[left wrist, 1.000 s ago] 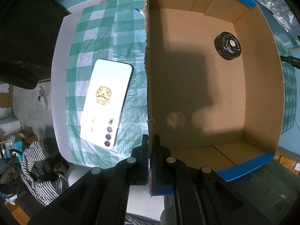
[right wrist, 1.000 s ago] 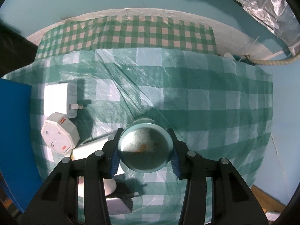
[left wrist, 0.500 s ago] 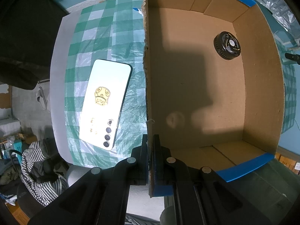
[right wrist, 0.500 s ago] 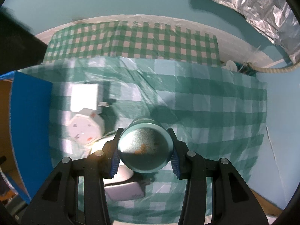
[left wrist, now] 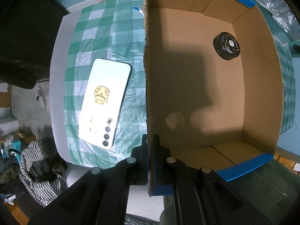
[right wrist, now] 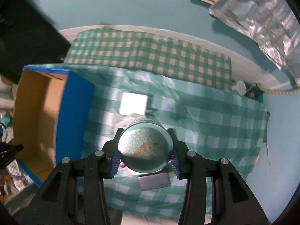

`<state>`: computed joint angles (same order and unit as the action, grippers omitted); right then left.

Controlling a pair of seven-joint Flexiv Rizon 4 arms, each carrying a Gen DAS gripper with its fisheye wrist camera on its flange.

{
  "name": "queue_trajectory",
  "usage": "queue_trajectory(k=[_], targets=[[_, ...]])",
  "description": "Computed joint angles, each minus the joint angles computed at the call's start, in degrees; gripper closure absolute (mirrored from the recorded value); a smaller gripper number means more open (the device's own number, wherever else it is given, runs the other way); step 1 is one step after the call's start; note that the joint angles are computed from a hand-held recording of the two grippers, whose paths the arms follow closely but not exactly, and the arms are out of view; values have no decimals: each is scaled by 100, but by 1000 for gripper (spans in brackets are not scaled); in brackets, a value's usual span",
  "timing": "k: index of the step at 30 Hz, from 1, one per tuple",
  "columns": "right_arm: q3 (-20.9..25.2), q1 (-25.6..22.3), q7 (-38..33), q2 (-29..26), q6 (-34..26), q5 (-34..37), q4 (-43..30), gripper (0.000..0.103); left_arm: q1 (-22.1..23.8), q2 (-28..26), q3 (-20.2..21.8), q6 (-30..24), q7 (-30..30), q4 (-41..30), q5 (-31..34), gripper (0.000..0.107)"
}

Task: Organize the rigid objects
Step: 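Carry the green tin with the right gripper into the box beside the fan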

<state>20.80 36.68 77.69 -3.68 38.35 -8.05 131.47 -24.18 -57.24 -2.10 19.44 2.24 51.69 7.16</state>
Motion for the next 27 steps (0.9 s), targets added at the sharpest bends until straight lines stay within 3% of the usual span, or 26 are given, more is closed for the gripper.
queue_trajectory(k=[14, 27], targets=[[-476, -611, -1763, -126, -97, -746, -333, 59, 12, 20, 5, 124, -3, 90, 17, 103], [-834, -1112, -3105, -617, 591, -901, -375, 59, 21, 11, 9, 143, -11, 87, 17, 103]])
